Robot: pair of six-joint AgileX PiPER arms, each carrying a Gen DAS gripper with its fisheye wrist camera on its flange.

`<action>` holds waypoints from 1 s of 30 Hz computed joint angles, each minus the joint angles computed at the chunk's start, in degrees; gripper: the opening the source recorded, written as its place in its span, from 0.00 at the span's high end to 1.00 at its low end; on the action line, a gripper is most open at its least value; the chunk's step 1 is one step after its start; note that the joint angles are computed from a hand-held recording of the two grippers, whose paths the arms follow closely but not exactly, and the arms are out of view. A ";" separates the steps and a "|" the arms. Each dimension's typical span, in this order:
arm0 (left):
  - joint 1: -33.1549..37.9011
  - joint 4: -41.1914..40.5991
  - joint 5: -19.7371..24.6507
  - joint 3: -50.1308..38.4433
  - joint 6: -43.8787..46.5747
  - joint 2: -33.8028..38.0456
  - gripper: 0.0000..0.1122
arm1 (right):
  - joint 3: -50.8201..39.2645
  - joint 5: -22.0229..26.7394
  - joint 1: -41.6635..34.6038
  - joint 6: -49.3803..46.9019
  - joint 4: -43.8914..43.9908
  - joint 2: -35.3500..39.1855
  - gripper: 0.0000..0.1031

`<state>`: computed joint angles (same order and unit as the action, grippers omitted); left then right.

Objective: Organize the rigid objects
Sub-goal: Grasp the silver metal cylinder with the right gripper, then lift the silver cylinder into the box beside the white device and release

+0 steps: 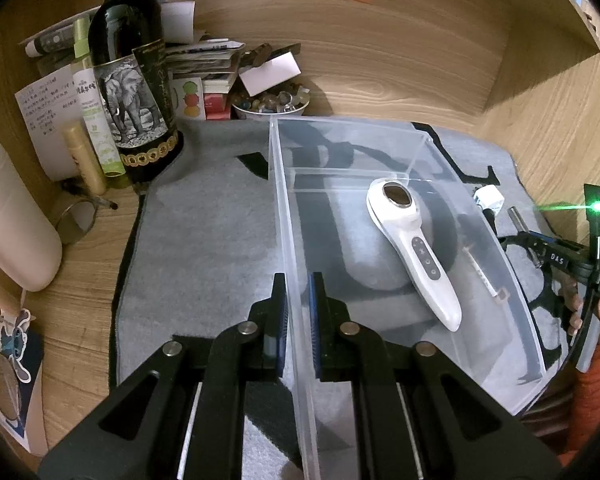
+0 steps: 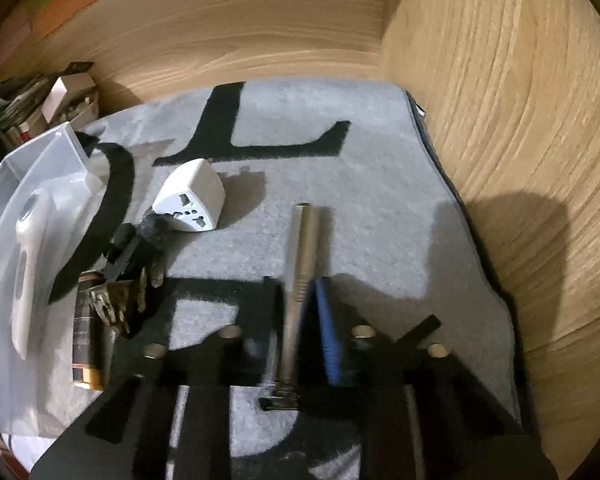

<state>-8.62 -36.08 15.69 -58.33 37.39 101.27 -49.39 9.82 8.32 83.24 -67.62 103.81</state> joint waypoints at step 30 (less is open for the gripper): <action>0.67 -11.16 -1.77 1.36 13.22 0.10 0.92 | -2.47 5.99 16.00 15.50 -17.80 -16.61 0.86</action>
<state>-7.95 -47.25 13.92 -56.97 50.61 101.38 -51.86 15.81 24.32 98.74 -85.42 87.19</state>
